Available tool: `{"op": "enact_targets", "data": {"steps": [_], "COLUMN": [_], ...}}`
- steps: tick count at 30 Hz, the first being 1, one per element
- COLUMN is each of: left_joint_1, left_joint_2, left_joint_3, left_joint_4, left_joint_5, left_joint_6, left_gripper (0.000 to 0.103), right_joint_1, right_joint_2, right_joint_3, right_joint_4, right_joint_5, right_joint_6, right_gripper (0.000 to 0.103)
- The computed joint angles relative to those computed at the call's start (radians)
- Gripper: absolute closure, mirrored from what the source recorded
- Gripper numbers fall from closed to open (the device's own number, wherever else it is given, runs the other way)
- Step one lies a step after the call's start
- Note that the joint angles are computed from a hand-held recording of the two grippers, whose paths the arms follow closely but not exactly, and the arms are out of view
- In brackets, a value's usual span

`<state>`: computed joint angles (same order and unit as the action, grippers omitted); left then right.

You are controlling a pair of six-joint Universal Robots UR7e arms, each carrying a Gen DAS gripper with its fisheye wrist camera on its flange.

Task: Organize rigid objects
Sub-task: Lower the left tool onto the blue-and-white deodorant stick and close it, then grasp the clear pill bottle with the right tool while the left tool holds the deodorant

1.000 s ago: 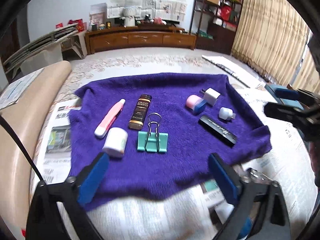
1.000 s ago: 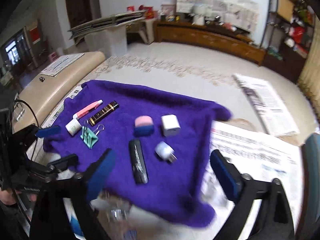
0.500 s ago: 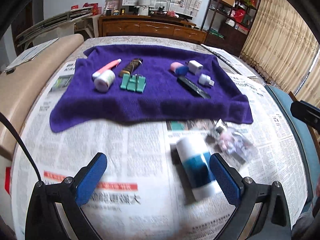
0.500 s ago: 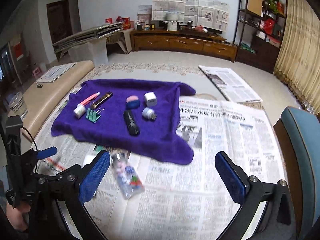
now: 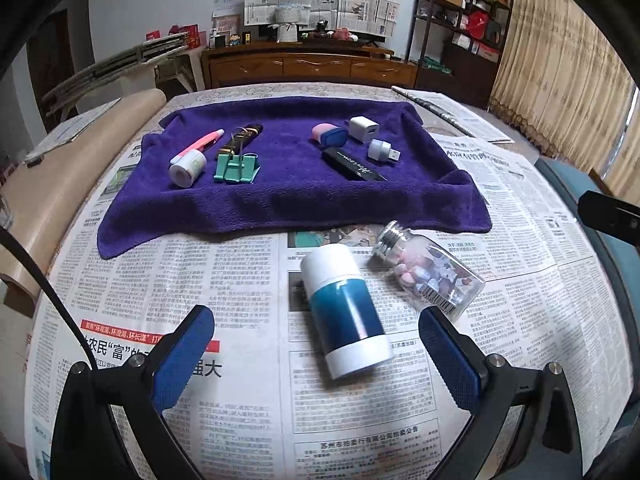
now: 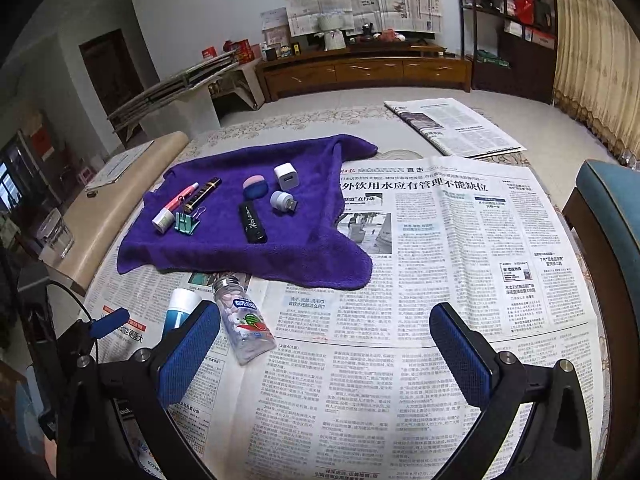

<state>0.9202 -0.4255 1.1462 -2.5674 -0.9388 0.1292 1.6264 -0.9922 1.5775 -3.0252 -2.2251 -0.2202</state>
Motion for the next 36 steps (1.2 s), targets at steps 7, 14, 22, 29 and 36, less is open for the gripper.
{"op": "enact_targets", "data": {"steps": [7, 14, 22, 29, 36], "left_joint_1": [-0.017, -0.006, 0.002, 0.016, 0.041], "left_joint_2": [0.071, 0.081, 0.068, 0.038, 0.007], "left_joint_3": [-0.085, -0.098, -0.074, -0.047, -0.04], "left_joint_4": [0.077, 0.117, 0.07, 0.027, 0.039], "left_joint_5": [0.09, 0.084, 0.044, 0.028, 0.006], "left_joint_6": [-0.051, -0.095, -0.061, -0.007, -0.003], "left_gripper": [0.03, 0.056, 0.068, 0.068, 0.068], "right_joint_1": [-0.008, -0.018, -0.018, -0.02, -0.012], "right_joint_2": [-0.018, -0.031, -0.012, 0.015, 0.068], "right_joint_3": [0.016, 0.022, 0.006, -0.016, -0.05], "right_joint_4": [0.001, 0.009, 0.041, 0.077, 0.118], "right_joint_5": [0.01, 0.015, 0.006, 0.014, 0.039], "right_joint_6": [0.007, 0.02, 0.012, 0.007, -0.051], "right_gripper": [0.0, 0.0, 0.0, 0.0, 0.0]}}
